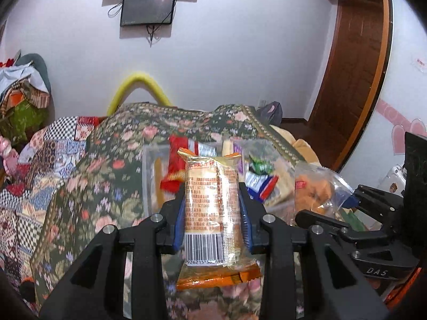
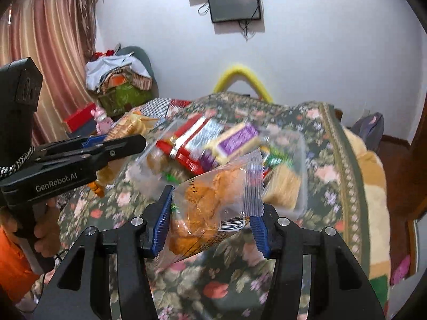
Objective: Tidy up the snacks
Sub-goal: 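Place the orange snack bag into the box with the right gripper while the left places the wafer pack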
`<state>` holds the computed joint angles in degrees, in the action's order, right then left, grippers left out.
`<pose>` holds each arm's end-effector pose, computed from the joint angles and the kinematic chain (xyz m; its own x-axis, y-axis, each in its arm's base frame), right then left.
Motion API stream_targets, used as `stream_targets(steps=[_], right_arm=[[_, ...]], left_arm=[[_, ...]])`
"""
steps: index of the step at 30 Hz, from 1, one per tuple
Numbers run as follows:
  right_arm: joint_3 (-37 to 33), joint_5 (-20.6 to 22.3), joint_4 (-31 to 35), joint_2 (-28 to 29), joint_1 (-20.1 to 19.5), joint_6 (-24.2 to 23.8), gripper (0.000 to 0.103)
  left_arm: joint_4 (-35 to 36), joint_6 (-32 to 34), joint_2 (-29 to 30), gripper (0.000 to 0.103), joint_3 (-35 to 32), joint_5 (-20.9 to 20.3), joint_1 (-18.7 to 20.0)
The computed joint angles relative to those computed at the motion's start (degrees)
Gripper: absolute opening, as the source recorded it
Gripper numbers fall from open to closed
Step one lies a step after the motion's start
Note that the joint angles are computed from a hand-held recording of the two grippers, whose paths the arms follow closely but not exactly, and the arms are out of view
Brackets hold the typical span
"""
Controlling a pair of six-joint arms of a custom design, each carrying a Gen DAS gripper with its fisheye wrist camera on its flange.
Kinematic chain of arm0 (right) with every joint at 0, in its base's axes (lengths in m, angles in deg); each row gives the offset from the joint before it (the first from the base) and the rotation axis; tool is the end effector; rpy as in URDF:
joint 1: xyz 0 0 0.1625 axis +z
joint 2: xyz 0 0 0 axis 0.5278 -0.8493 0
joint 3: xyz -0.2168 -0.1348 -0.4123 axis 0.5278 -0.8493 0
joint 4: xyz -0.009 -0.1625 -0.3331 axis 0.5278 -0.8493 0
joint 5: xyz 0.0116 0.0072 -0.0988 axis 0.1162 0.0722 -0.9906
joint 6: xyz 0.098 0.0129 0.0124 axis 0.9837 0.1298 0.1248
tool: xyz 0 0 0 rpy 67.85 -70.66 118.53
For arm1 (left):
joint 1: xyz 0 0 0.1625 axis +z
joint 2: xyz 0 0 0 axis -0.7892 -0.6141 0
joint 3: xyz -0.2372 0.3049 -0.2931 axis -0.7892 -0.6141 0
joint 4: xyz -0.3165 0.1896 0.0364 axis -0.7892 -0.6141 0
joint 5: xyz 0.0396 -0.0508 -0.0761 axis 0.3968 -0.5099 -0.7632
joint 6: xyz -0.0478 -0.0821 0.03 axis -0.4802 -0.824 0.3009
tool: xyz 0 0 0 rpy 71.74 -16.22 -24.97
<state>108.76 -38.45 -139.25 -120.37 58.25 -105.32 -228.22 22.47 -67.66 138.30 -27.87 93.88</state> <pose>0.1097 -0.5221 0.3053 -0.7779 -0.2014 0.5953 -0.5783 0.5999 -0.5529 -0.3904 -0.6027 0.0686 -0.7115 0.4699 -0.5224 0.6964 0.5706 -0.4353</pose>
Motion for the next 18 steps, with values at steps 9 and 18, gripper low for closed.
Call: stream_targets(steps=[9, 18], right_arm=[[-7.28, -0.18, 2.23, 1.88, -0.39, -0.17, 0.049], [-14.30, -2.26, 6.96, 4.81, -1.04, 0.46, 0.050]], left_arm=[[4.80, 2.87, 4.95, 0.034, -10.44, 1.04, 0.86], [12.51, 2.37, 9.79, 0.034, -19.96, 1.54, 2.71]])
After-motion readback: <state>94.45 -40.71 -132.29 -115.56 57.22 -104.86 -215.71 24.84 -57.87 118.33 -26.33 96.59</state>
